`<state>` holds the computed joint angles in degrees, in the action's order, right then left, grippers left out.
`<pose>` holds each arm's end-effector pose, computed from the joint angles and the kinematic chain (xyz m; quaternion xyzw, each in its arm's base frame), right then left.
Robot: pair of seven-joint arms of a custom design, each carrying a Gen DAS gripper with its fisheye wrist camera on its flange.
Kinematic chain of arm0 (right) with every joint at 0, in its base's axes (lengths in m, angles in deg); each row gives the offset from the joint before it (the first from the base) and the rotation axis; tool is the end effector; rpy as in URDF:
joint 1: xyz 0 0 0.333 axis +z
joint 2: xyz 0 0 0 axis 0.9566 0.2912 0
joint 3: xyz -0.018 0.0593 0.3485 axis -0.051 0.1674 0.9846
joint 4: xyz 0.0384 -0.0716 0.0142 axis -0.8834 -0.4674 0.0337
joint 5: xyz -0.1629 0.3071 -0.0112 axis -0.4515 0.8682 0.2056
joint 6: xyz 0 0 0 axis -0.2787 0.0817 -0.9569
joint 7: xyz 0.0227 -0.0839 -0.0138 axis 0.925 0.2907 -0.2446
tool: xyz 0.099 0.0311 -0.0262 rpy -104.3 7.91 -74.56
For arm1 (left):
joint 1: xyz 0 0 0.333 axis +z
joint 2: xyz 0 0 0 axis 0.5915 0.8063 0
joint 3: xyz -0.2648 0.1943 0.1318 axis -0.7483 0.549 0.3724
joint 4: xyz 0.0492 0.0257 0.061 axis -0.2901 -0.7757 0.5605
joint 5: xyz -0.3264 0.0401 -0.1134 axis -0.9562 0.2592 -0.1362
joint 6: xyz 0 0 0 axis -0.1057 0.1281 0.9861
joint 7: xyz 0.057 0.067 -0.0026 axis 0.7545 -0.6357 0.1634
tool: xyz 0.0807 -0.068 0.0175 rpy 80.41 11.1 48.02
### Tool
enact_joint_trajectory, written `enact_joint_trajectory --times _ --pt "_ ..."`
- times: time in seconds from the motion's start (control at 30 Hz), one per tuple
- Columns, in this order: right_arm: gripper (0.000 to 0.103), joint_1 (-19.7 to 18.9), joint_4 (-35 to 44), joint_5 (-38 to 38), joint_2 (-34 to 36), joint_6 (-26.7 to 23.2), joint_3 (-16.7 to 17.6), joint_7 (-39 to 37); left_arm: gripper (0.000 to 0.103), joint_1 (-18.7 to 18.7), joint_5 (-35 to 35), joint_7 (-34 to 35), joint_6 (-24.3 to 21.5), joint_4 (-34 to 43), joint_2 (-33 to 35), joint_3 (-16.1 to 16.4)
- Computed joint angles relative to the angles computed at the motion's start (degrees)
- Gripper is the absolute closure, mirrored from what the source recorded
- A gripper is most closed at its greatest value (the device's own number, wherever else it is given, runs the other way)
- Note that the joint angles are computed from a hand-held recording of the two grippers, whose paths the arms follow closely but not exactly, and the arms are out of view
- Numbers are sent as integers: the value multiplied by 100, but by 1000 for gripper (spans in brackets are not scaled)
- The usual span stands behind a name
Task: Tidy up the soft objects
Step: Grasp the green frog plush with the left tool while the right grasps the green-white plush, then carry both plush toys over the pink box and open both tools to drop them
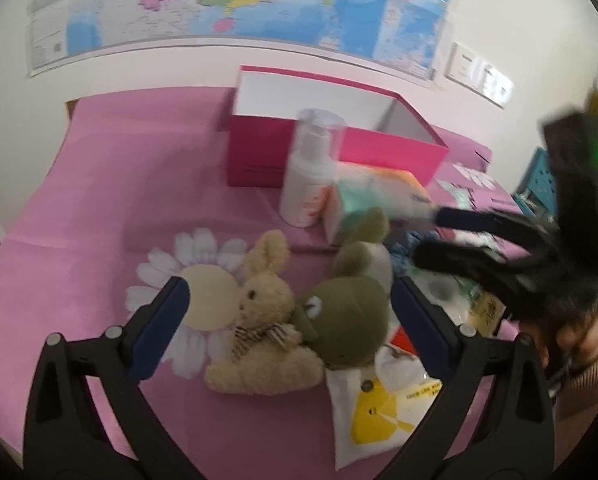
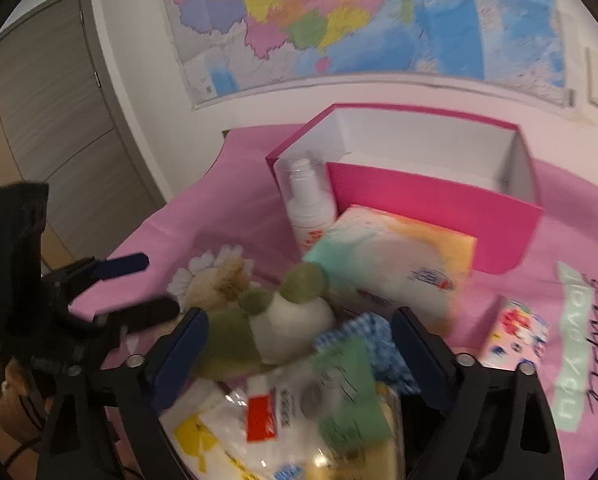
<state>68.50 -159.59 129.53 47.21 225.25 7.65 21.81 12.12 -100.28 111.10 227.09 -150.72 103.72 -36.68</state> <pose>0.7006 0.1123 0.3583 -0.8290 0.3976 -0.0275 0.3922 0.6055 -0.1820 0.3117 -0.6851 0.5979 -0.3360 0.2455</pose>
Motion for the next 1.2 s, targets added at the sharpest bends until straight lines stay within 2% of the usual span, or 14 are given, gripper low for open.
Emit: enact_joint_trajectory --times 0.07,0.13,0.27,0.37,0.43,0.47,0.5,0.57,0.67,0.8,0.93,1.0,1.03,1.2 --pt "22 112 293 -219 175 -230 -90 292 9 53 116 22 -181 3 -26 -74" --pt "30 215 625 -491 367 -505 -181 661 20 -33 214 66 -270 27 7 13" --pt "40 337 1214 -948 718 -955 -244 1189 28 50 429 -17 -511 -3 -46 -45" --pt "50 374 1548 -1195 924 -1195 -243 1464 40 490 813 -152 -462 -128 -119 -488" --pt "54 382 1822 -1310 1094 -1426 -240 1692 49 566 980 -198 -443 -163 -127 -555" --pt "61 357 1909 -1327 1147 -1514 -217 1753 49 559 1027 -216 -468 -171 -137 -542" --pt "78 333 1878 -1320 1137 -1480 -197 1738 49 573 1083 -232 -490 -179 -140 -550" --pt "79 295 1926 -1329 1169 -1519 -187 1829 49 859 1348 -267 -524 -223 -146 -835" --pt "80 127 1876 -1138 1131 -1613 -75 1768 49 676 1396 -314 -669 -211 -156 -649" --pt "80 -135 1696 -679 973 -1777 71 1601 39 493 1438 -362 -712 -167 -139 -468" --pt "81 -323 1425 -119 703 -1797 123 1275 42 554 1471 -456 -642 -108 -151 -507" --pt "81 -374 1330 175 561 -1767 122 1078 48 907 1656 -500 -482 -91 -164 -862" --pt "81 -395 1276 322 481 -1745 117 969 48 958 1702 -509 -443 -66 -181 -908" --pt "81 -375 1222 975 188 -1580 48 415 49 786 1793 -306 -478 302 -253 -652"
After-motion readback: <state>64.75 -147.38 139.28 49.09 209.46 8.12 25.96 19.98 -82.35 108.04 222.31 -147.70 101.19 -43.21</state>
